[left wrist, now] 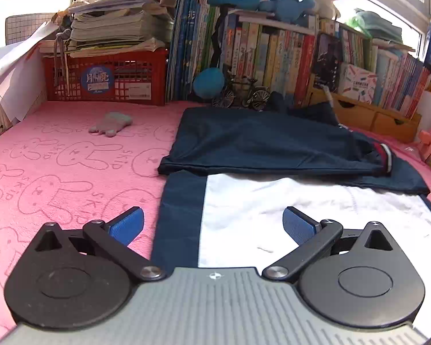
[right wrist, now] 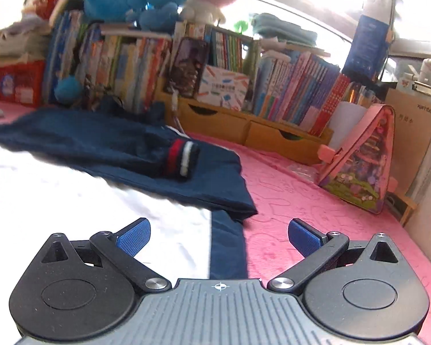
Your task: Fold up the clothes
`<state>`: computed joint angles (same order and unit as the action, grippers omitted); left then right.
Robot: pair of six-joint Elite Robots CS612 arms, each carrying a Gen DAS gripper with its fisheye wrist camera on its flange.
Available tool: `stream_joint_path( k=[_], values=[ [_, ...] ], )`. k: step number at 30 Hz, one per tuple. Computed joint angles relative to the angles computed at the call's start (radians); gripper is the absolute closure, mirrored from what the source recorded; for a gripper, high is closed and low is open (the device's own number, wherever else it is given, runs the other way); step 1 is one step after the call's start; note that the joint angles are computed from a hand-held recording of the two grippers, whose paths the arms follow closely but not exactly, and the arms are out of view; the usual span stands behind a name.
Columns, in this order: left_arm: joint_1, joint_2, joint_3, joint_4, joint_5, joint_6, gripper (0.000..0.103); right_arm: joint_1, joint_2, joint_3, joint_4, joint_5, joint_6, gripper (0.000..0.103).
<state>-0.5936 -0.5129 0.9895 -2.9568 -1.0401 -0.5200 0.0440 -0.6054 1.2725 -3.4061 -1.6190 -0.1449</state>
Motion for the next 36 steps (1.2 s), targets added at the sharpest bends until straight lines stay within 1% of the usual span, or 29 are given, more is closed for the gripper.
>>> stream_joint_path(
  k=[2, 3, 4, 6, 8, 9, 12, 15, 17, 19, 22, 23, 26, 27, 28, 29, 30, 35, 36],
  values=[
    [-0.02, 0.002, 0.011, -0.046, 0.018, 0.001, 0.0, 0.003, -0.018, 0.056, -0.091, 0.09, 0.068, 0.0],
    [-0.027, 0.004, 0.012, -0.043, 0.023, 0.002, 0.0, 0.005, -0.025, 0.08, -0.138, 0.134, 0.104, 0.0],
    [-0.032, 0.006, 0.012, -0.028, 0.024, 0.001, 0.0, 0.009, -0.027, 0.093, -0.163, 0.16, 0.134, 0.0],
    [-0.038, 0.008, 0.009, 0.014, 0.017, 0.002, 0.0, 0.018, -0.021, 0.105, -0.187, 0.19, 0.164, 0.0],
    [-0.041, 0.011, 0.006, 0.064, 0.008, 0.009, 0.0, 0.027, -0.016, 0.108, -0.165, 0.196, 0.15, 0.0],
    [-0.043, 0.012, 0.006, 0.081, 0.019, 0.021, 0.0, 0.031, -0.015, 0.109, -0.148, 0.193, 0.138, 0.0],
    [-0.046, 0.011, 0.018, 0.077, 0.04, 0.053, 0.0, 0.042, -0.011, 0.115, -0.117, 0.163, 0.087, 0.0],
    [-0.046, 0.007, 0.033, 0.063, 0.045, 0.07, 0.0, 0.052, 0.002, 0.12, -0.136, 0.093, 0.023, 0.0],
    [-0.045, 0.002, 0.046, 0.049, 0.043, 0.076, 0.0, 0.053, 0.011, 0.127, -0.175, 0.059, 0.0, 0.0],
    [-0.044, -0.005, 0.061, 0.034, 0.045, 0.084, 0.0, 0.049, 0.015, 0.134, -0.2, 0.022, 0.003, 0.0],
    [-0.046, -0.016, 0.091, 0.014, 0.081, 0.094, 0.0, 0.034, 0.014, 0.145, -0.212, -0.027, 0.043, 0.0],
    [-0.044, -0.022, 0.103, 0.01, 0.082, 0.082, 0.0, 0.028, 0.013, 0.15, -0.22, -0.033, 0.045, 0.0],
    [-0.038, -0.039, 0.136, 0.0, 0.084, 0.047, 0.0, 0.023, 0.022, 0.153, -0.257, -0.121, 0.016, 0.0],
    [-0.035, -0.044, 0.144, -0.002, 0.076, 0.029, 0.0, 0.019, 0.024, 0.154, -0.268, -0.139, 0.007, 0.0],
    [-0.033, -0.048, 0.151, -0.006, 0.07, 0.019, 0.0, 0.014, 0.023, 0.158, -0.271, -0.139, 0.008, 0.0],
    [-0.033, -0.049, 0.156, -0.012, 0.076, 0.033, 0.0, 0.008, 0.019, 0.162, -0.263, -0.135, 0.021, 0.0],
    [-0.035, -0.049, 0.158, -0.012, 0.084, 0.026, 0.0, 0.005, 0.017, 0.162, -0.252, -0.142, 0.039, 0.0],
    [-0.04, -0.043, 0.156, -0.023, 0.117, 0.012, 0.0, -0.017, 0.007, 0.173, -0.214, -0.088, 0.177, 0.0],
    [-0.04, -0.043, 0.157, -0.026, 0.118, 0.013, 0.0, -0.018, 0.007, 0.173, -0.218, -0.086, 0.18, 0.0]
  ],
)
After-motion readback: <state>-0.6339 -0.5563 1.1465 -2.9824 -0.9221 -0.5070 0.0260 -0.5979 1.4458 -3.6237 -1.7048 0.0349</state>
